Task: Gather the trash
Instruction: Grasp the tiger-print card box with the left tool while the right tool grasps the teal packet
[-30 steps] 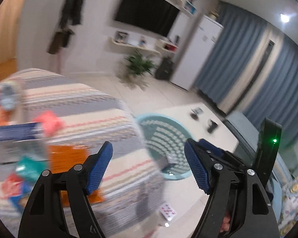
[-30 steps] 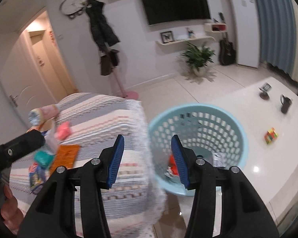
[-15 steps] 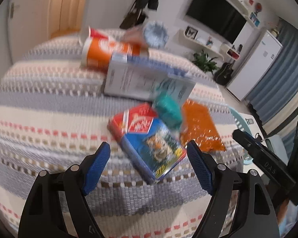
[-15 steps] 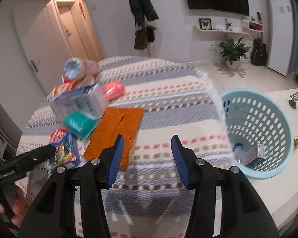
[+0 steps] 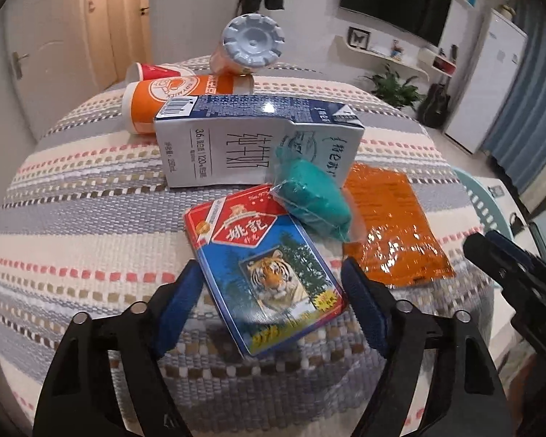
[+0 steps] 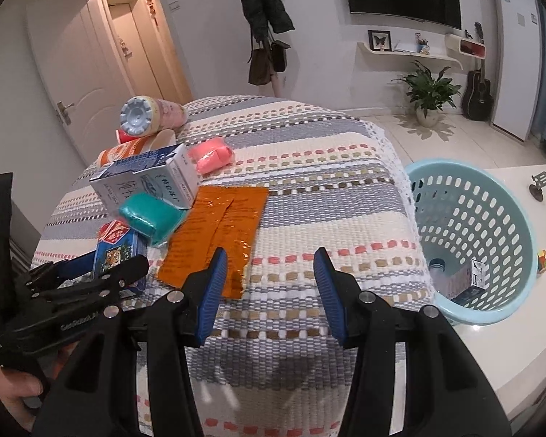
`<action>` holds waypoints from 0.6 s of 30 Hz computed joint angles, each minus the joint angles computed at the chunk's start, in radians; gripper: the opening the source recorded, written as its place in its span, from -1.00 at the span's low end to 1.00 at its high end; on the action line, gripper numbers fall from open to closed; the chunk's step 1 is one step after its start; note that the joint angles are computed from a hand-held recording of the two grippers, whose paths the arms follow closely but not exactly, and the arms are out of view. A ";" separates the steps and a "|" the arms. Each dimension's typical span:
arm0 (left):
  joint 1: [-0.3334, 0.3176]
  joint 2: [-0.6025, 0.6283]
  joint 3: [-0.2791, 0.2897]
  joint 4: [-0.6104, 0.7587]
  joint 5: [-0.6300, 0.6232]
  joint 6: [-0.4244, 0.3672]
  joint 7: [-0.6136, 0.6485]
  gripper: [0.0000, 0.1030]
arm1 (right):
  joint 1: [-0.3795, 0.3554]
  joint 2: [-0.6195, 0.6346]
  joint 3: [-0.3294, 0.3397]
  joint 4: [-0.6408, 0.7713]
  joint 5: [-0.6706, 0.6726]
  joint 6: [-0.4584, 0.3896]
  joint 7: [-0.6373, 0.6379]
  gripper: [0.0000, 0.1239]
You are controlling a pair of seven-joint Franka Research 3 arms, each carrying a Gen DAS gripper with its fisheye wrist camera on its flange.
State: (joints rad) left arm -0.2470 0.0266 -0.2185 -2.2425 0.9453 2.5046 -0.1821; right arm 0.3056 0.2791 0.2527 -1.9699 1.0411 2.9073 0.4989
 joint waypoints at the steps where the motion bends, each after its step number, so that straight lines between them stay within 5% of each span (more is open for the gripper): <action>1: 0.002 -0.013 0.001 -0.018 0.003 0.022 0.005 0.34 | 0.002 0.000 -0.001 0.001 -0.007 -0.012 0.005 -0.26; 6: 0.025 -0.116 -0.002 -0.141 -0.001 0.110 0.002 0.28 | 0.027 0.012 -0.011 0.012 -0.063 -0.027 0.062 -0.15; 8: 0.043 -0.146 -0.007 -0.178 0.003 0.137 0.005 0.28 | 0.043 0.023 -0.020 0.024 -0.109 -0.032 0.124 0.05; 12: 0.070 -0.182 -0.019 -0.218 -0.006 0.150 0.011 0.28 | 0.084 0.060 -0.057 0.066 -0.277 -0.069 0.295 0.08; 18: 0.093 -0.207 -0.034 -0.243 -0.017 0.135 0.000 0.43 | 0.046 0.071 0.009 0.079 -0.294 -0.056 0.290 0.08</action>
